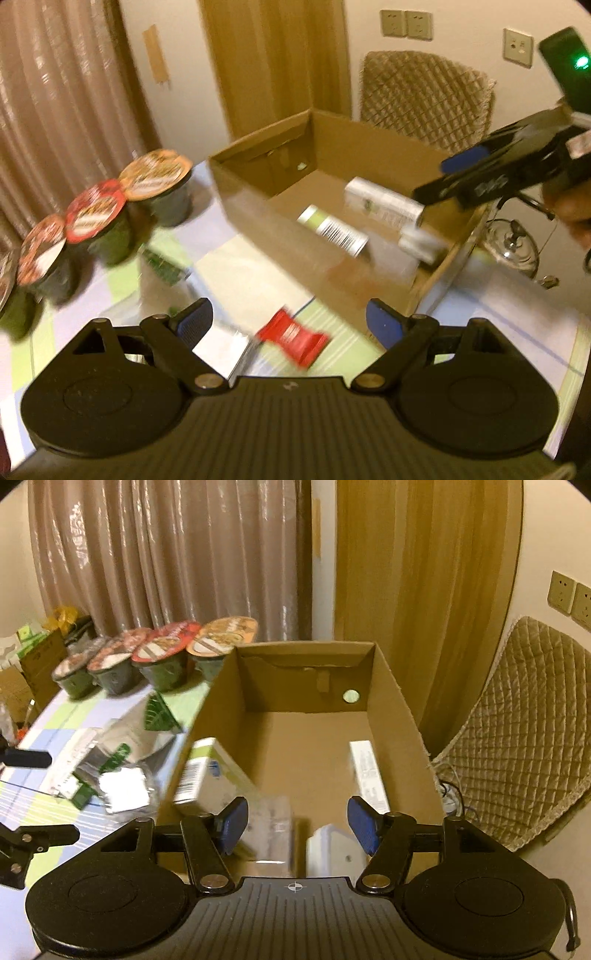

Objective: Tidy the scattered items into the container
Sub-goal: 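Open both tools to drop the boxes into the cardboard box, then withdraw both tools from the cardboard box back over the table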

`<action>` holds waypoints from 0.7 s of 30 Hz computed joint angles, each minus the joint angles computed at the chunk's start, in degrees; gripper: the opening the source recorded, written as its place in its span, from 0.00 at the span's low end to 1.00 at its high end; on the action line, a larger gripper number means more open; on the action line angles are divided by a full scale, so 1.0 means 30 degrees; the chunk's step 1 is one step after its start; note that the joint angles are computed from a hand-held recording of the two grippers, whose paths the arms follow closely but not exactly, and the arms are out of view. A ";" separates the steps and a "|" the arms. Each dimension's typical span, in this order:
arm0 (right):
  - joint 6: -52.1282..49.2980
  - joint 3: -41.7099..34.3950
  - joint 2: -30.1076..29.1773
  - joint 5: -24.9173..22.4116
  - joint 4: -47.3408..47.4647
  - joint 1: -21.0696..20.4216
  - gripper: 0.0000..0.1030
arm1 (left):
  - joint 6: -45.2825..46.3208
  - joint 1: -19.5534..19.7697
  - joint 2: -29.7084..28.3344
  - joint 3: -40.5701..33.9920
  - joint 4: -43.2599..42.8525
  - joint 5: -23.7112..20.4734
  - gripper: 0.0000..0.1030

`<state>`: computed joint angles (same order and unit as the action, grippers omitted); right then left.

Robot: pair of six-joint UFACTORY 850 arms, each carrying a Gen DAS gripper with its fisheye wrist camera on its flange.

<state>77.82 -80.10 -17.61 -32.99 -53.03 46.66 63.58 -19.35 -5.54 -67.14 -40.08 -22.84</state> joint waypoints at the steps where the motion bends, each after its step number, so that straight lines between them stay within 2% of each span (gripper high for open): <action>1: 0.0080 -0.0033 0.0047 -0.0008 -0.0081 0.0199 0.64 | -0.0167 0.0265 0.0210 0.0252 0.0113 0.0007 0.85; 6: 0.0417 -0.0579 -0.0004 0.0154 -0.0567 0.1335 0.64 | -0.1540 0.1664 0.1206 0.1408 0.1350 0.0129 0.85; 11: -0.0698 -0.2082 -0.1002 0.0508 0.0118 0.2268 0.64 | -0.2706 0.3114 0.2116 0.2428 0.2463 0.0166 0.85; 21: -0.4797 -0.4835 -0.3908 0.0289 0.2981 0.3487 0.64 | -0.1084 0.5104 0.2679 0.3101 0.1181 -0.0206 0.85</action>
<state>63.43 -94.60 -29.33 -32.12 -44.09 57.12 60.32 -4.04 2.50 -57.84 -36.54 -23.46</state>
